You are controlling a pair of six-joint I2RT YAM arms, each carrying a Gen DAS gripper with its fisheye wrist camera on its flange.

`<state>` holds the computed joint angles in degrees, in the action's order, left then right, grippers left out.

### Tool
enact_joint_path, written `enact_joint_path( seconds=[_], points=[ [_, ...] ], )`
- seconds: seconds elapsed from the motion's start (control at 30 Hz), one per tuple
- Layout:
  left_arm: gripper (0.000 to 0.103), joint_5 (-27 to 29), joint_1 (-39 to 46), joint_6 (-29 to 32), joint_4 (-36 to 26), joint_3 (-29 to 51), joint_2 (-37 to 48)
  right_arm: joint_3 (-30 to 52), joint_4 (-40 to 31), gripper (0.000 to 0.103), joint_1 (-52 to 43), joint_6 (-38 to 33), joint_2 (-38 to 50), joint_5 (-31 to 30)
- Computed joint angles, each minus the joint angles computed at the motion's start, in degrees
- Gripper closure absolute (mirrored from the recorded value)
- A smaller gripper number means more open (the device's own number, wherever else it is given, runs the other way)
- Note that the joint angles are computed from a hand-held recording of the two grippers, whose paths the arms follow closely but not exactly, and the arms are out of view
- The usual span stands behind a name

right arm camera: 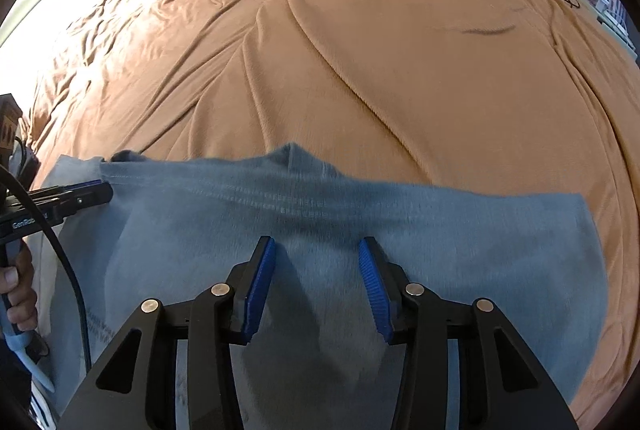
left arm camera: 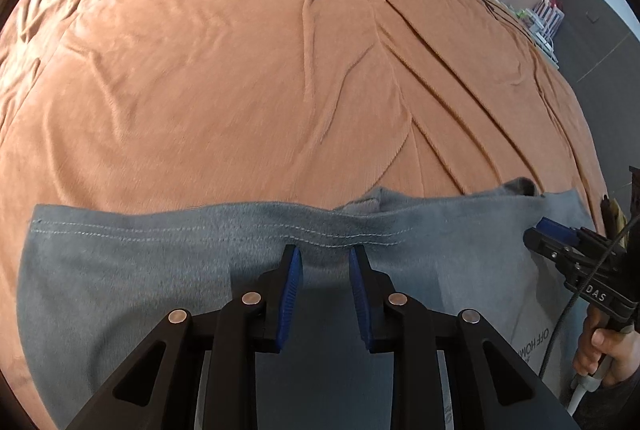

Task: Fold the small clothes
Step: 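Move both open grippers over the grey shirt toward its folded edge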

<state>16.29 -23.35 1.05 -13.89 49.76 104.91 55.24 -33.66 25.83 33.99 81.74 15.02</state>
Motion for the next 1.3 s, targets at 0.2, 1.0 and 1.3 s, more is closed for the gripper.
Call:
enact_joint_path(
  seconds=[0.2, 1.0, 1.3],
  points=[
    [0.076, -0.88, -0.95, -1.1, 1.02, 2.03, 1.83, 2.05, 2.06, 0.065, -0.79, -1.59, 3.87, 0.9],
    [0.074, 0.04, 2.81, -1.28, -5.39, 0.99, -5.55, 4.53, -3.7, 0.067, -4.48, 0.47, -2.06, -3.33],
    [0.065, 0.55, 6.85, 2.51, -6.32, -7.32, -16.25, -0.43, -12.57, 0.067, -2.54, 4.4, -14.53, -1.89]
  ],
)
